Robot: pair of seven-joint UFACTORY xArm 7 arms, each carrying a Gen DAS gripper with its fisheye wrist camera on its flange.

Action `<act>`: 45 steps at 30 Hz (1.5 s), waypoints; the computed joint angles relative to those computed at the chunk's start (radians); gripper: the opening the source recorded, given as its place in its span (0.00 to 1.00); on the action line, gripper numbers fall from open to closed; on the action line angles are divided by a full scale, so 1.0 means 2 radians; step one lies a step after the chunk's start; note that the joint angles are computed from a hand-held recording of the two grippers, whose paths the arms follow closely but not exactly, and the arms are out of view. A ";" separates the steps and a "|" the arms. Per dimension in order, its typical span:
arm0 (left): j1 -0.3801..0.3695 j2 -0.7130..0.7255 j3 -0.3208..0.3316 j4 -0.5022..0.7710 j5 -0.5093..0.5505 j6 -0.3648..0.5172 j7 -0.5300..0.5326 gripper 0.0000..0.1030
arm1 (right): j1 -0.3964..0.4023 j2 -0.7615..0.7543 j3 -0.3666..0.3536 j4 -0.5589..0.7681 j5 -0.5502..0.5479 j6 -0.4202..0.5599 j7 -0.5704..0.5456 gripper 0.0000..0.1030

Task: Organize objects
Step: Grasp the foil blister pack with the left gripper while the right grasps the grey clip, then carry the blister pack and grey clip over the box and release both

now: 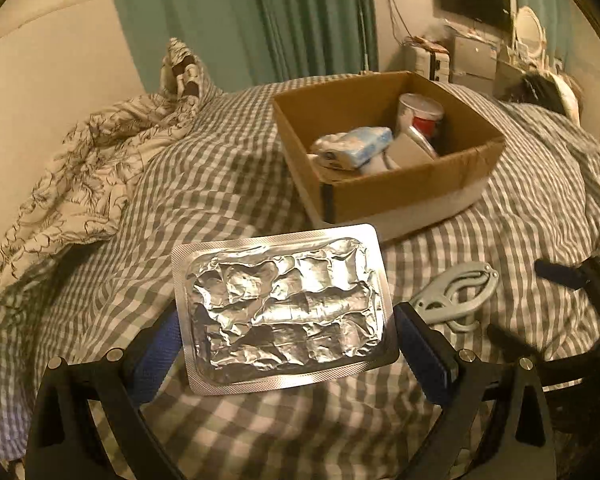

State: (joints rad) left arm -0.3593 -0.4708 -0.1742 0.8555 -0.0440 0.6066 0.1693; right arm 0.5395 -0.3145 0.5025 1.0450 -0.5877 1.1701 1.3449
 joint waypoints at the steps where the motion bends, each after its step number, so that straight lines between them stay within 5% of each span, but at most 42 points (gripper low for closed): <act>1: -0.003 0.005 0.006 0.002 -0.008 0.000 0.003 0.98 | -0.002 0.011 -0.003 0.002 -0.003 -0.010 -0.005 0.78; 13: 0.002 0.049 0.009 0.018 -0.024 0.005 0.007 0.98 | 0.003 0.095 -0.062 0.023 0.012 -0.050 -0.079 0.76; 16: -0.001 0.045 0.011 0.015 -0.028 0.005 0.011 0.98 | 0.013 0.117 -0.061 0.050 -0.005 -0.011 -0.084 0.45; 18: -0.003 0.041 0.015 0.014 -0.035 0.007 0.016 0.98 | 0.024 0.125 -0.062 0.067 -0.013 0.013 -0.088 0.33; 25: -0.007 0.003 0.014 0.003 -0.041 0.006 0.021 0.98 | 0.047 0.090 -0.052 0.091 -0.041 0.055 -0.055 0.13; 35: -0.035 -0.060 0.021 0.013 -0.072 0.010 0.040 0.98 | 0.029 0.030 -0.004 0.142 -0.065 0.102 -0.020 0.12; 45: -0.027 0.008 -0.007 0.140 -0.055 -0.015 0.008 0.98 | -0.026 0.007 0.031 0.241 -0.105 0.124 -0.095 0.12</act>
